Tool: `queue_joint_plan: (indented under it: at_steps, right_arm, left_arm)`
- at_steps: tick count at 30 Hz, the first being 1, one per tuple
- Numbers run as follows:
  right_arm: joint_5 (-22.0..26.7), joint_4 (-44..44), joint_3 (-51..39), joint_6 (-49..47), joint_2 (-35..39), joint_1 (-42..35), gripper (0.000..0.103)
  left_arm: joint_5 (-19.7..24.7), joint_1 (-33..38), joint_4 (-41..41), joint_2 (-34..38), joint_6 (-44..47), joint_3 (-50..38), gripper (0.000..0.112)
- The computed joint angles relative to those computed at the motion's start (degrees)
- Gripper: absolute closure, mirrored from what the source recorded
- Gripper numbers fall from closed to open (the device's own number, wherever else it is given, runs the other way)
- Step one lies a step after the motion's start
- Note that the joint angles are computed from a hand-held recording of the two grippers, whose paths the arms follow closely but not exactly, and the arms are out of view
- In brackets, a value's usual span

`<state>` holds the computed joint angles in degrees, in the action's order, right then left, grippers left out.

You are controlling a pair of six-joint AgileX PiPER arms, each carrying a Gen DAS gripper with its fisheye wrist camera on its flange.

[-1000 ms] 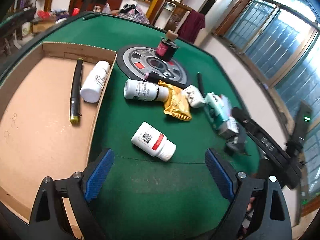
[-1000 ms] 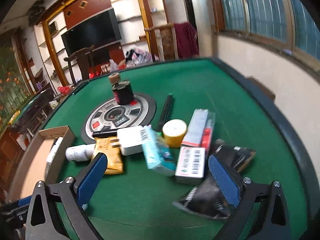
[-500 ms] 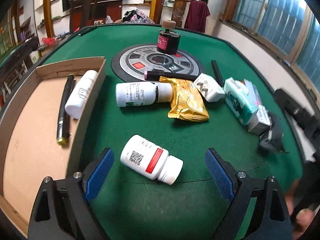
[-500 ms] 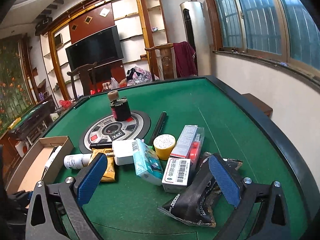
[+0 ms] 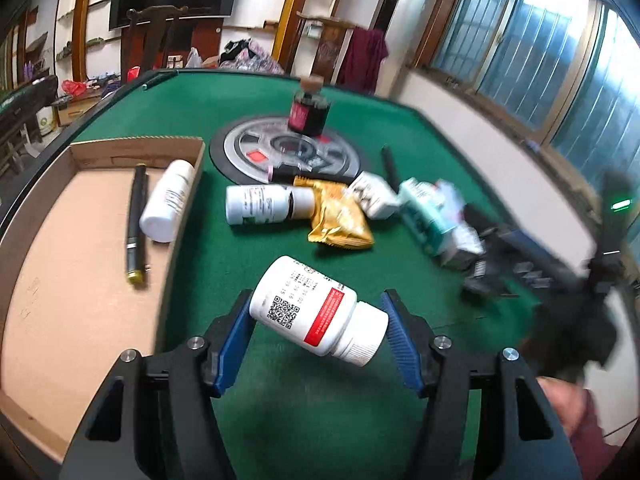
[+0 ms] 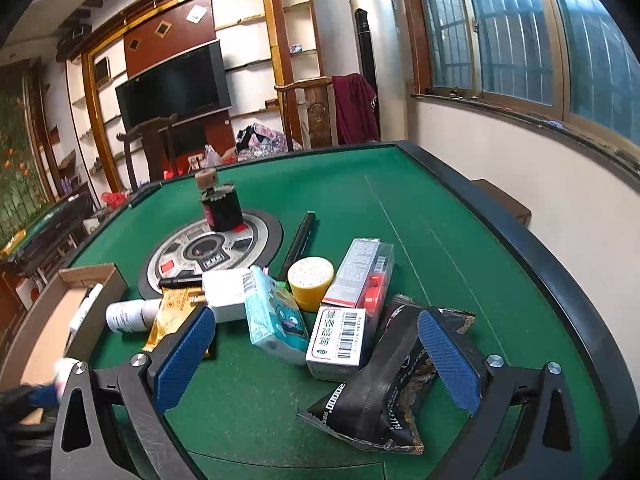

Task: Organize objects
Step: 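Lift the red-label bottle with left gripper while right gripper grasps the teal box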

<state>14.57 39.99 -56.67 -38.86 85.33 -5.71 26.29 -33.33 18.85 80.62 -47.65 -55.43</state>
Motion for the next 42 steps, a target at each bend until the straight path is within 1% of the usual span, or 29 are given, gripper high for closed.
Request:
queue_joint_plan:
  at_steps: [2, 3, 4, 5, 6, 8, 11, 12, 13, 15, 16, 17, 18, 19, 20, 21, 23, 25, 26, 27, 28, 29, 30, 33, 36, 38, 40, 42]
  right_arm:
    - [-0.4, -2.5, 0.1, 2.1, -0.1, 0.5, 0.0]
    - [-0.3, -1.6, 0.2, 0.8, -0.2, 0.5, 0.0]
    - [0.8, 1.4, -0.2, -2.8, -0.2, -0.1, 0.0]
    - [2.6, 2.4, -1.1, -5.2, 0.0, -0.9, 0.0]
    - [4.8, 1.2, -2.7, -5.3, 0.3, -1.8, 0.0]
    - [10.9, -1.2, -7.5, -3.8, 1.3, -4.0, 0.0]
    - [25.5, -2.3, -19.9, -1.9, 5.3, -7.6, 0.0]
    - [28.7, -2.6, -23.0, -1.3, 6.6, -7.9, 0.0]
    - [34.2, -2.6, -27.9, -0.4, 9.2, -8.4, 0.0]
    - [42.2, -2.8, -34.9, 2.1, 13.6, -8.4, 0.0]
    - [44.7, -3.5, -37.5, 3.2, 15.6, -7.7, 0.001]
    - [45.3, -4.6, -38.6, 3.9, 16.6, -6.8, 0.007]
    - [44.6, -7.1, -39.0, 5.1, 17.3, -5.1, 0.018]
    - [43.6, -10.7, -39.7, 6.7, 18.3, -3.1, 0.024]
    - [42.9, -15.0, -40.3, 8.9, 19.6, -0.6, 0.034]
    - [42.7, -17.0, -40.5, 10.0, 20.3, 0.7, 0.042]
    - [41.0, -22.8, -40.0, 12.8, 21.4, 4.1, 0.052]
    - [37.2, -29.9, -38.1, 16.5, 21.9, 7.3, 0.059]
    - [36.3, -32.7, -37.6, 18.0, 22.4, 8.5, 0.067]
    - [35.6, -35.5, -37.2, 19.9, 23.0, 9.2, 0.079]
    - [34.8, -38.4, -36.8, 22.3, 23.4, 10.0, 0.084]
    - [33.6, -40.5, -36.0, 24.1, 23.4, 10.3, 0.087]
    - [33.0, -40.6, -35.6, 24.7, 23.1, 10.0, 0.09]
    - [32.8, -36.8, -34.8, 22.9, 21.5, 7.8, 0.091]
    - [32.6, -33.0, -32.9, 20.4, 19.1, 6.1, 0.092]
    - [33.8, -27.6, -32.1, 16.9, 17.4, 4.3, 0.091]
    - [36.1, -21.8, -32.0, 13.8, 16.0, 3.0, 0.091]
    - [39.5, -16.3, -32.6, 11.2, 14.9, 2.4, 0.091]
  left_arm:
    - [-0.4, 1.1, -1.9, -4.4, 1.3, 2.6, 0.05]
    - [-0.6, 2.1, -3.5, -7.1, 2.8, 4.1, 0.05]
    - [-0.5, 3.0, -4.6, -9.7, 3.9, 5.4, 0.05]
    - [-0.1, 3.6, -4.9, -11.6, 4.6, 6.1, 0.05]
    - [0.2, 4.1, -4.6, -13.4, 4.8, 7.0, 0.05]
    - [0.8, 5.3, -3.5, -17.2, 5.1, 9.0, 0.05]
    - [-0.3, 8.4, -6.9, -21.2, 9.9, 12.2, 0.05]
    - [-1.0, 9.7, -9.4, -21.8, 12.4, 13.1, 0.05]
    - [-1.8, 11.2, -13.0, -22.2, 16.0, 14.0, 0.05]
    - [-2.7, 14.8, -22.1, -22.6, 25.1, 15.5, 0.05]
    - [-2.8, 16.5, -26.5, -22.5, 29.4, 16.2, 0.05]
    - [-2.8, 17.3, -28.7, -22.8, 31.6, 16.7, 0.05]
    - [-2.8, 17.7, -29.4, -22.9, 32.3, 17.0, 0.05]
    - [-2.8, 18.2, -30.1, -23.1, 33.2, 17.4, 0.05]
    - [-2.9, 18.4, -30.1, -23.4, 33.4, 17.7, 0.05]
    - [-2.9, 18.6, -30.0, -23.8, 33.5, 18.0, 0.05]
    - [-3.0, 19.1, -30.3, -24.6, 33.9, 18.8, 0.05]
    - [-3.4, 20.0, -32.4, -24.7, 36.3, 19.4, 0.05]
    - [-3.5, 20.0, -32.1, -24.7, 36.1, 19.4, 0.05]
    - [-3.7, 19.7, -31.1, -24.5, 35.3, 19.5, 0.05]
    - [-3.9, 19.3, -29.7, -24.4, 34.1, 19.6, 0.05]
    - [-4.0, 19.3, -29.5, -24.6, 34.0, 19.9, 0.05]
    - [-4.2, 19.5, -29.9, -24.8, 34.6, 20.1, 0.05]
    - [-4.4, 20.6, -32.1, -24.8, 36.7, 20.3, 0.05]
    - [-4.3, 22.6, -36.1, -24.9, 40.4, 20.7, 0.05]
    - [-3.8, 23.8, -37.4, -25.2, 41.6, 20.8, 0.05]
    - [-2.9, 25.3, -39.3, -25.7, 44.1, 20.6, 0.05]
    - [-1.0, 27.9, -42.1, -25.8, 48.1, 19.4, 0.05]
